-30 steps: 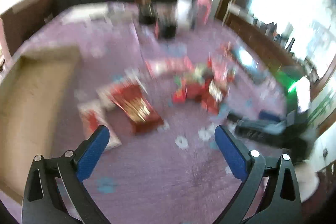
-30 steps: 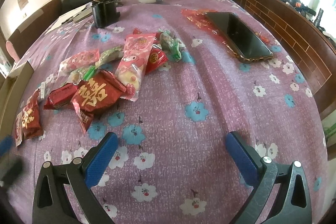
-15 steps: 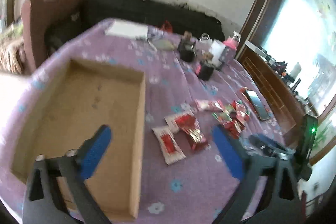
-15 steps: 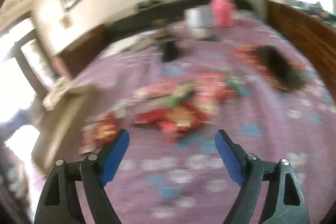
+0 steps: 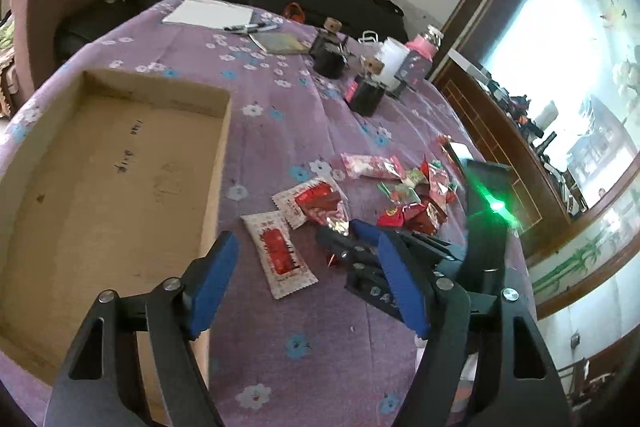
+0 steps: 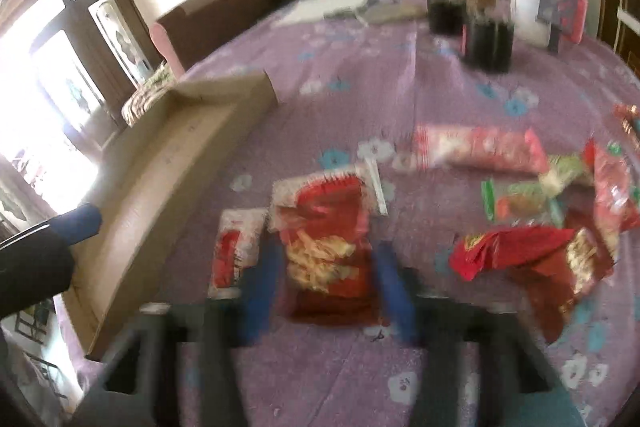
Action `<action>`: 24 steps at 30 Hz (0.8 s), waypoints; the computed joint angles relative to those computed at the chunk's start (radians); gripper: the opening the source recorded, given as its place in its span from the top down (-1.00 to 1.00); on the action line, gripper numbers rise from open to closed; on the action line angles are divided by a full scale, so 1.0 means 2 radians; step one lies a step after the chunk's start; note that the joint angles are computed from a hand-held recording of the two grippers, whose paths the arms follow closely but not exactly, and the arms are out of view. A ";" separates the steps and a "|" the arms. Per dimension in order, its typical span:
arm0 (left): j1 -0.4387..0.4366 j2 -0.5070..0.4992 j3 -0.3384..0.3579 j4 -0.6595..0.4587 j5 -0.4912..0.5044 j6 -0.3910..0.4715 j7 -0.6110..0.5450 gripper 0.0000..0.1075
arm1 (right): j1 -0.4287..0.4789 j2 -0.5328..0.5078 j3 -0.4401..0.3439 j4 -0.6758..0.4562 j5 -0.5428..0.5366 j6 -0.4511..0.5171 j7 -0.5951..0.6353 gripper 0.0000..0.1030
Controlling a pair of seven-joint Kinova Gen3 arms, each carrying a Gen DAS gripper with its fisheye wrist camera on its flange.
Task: Organize snacks
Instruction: 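Grasp the red 'Slow Slow' snack bag with the right gripper while the left gripper grasps a white-red sachet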
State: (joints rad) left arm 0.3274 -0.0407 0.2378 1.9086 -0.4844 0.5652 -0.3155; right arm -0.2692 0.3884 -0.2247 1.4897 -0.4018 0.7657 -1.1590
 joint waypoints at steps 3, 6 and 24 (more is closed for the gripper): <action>0.005 0.018 -0.001 -0.010 0.002 -0.002 -0.015 -0.22 | 0.016 -0.009 0.003 0.013 -0.016 -0.004 -0.003 0.27; 0.017 0.043 -0.009 -0.030 0.011 0.009 -0.040 -0.16 | 0.028 -0.030 0.008 0.042 -0.021 -0.025 0.003 0.26; 0.125 0.121 -0.068 -0.083 -0.090 0.127 0.002 1.00 | 0.069 -0.036 0.006 0.066 -0.094 -0.021 0.073 0.25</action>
